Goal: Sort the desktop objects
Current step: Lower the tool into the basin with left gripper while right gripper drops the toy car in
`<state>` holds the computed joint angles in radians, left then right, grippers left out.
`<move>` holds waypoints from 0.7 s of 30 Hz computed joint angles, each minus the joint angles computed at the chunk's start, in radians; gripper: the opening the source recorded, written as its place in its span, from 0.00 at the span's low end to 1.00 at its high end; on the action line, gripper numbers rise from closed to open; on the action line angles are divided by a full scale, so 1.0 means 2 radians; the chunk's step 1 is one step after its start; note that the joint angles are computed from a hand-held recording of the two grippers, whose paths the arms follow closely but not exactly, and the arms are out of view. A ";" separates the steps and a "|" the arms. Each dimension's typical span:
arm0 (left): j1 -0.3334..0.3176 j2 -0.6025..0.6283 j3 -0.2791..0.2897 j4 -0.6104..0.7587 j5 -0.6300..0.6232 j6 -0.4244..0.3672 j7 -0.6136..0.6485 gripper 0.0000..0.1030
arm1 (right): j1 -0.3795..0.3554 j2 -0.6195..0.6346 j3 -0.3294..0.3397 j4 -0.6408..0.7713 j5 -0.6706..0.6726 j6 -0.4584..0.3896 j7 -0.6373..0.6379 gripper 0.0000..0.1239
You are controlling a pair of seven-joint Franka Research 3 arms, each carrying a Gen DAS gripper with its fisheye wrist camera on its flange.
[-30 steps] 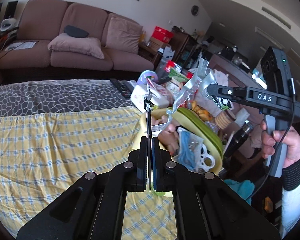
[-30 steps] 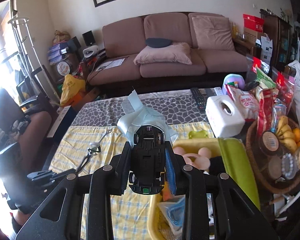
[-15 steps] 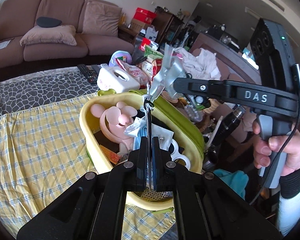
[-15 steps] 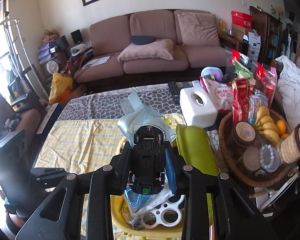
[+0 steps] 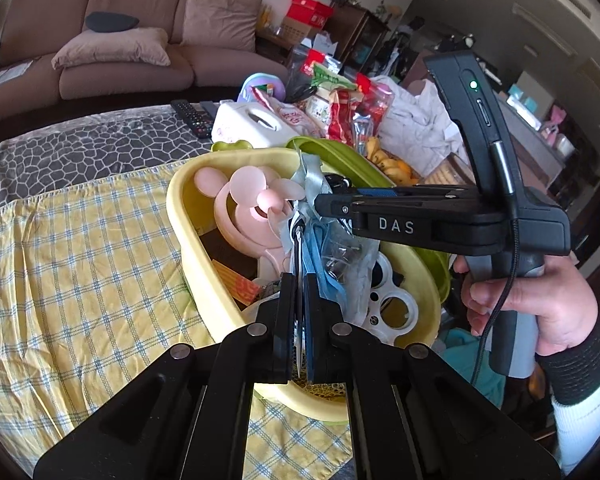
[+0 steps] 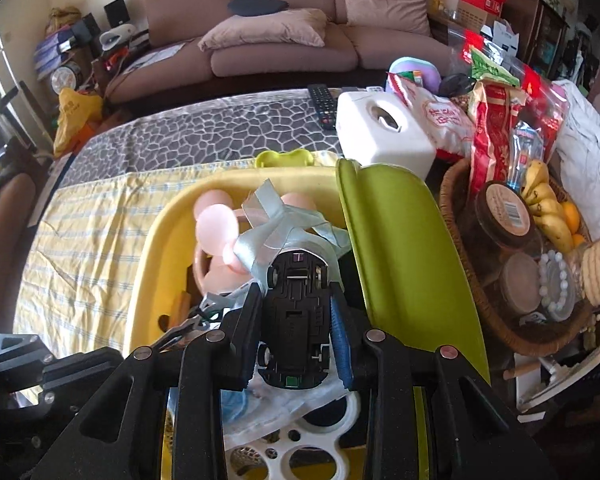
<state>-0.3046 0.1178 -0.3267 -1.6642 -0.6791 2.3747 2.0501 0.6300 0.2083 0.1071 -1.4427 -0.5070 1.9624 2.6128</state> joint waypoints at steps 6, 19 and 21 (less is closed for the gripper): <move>-0.006 0.008 -0.005 0.002 0.014 -0.008 -0.013 0.13 | 0.005 0.031 -0.006 0.045 -0.003 -0.036 -0.017 0.26; -0.012 -0.027 0.005 -0.028 0.009 -0.016 0.004 0.27 | 0.005 -0.030 0.009 -0.006 -0.016 0.036 0.018 0.33; -0.017 -0.023 0.004 -0.024 0.020 -0.022 -0.002 0.25 | 0.005 -0.035 0.013 -0.008 -0.018 0.036 0.019 0.33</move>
<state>-0.3394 0.0718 -0.3197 -1.7120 -0.6396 2.3316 2.0460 0.6403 0.1393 0.1338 -1.4595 -0.5422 2.0340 2.6508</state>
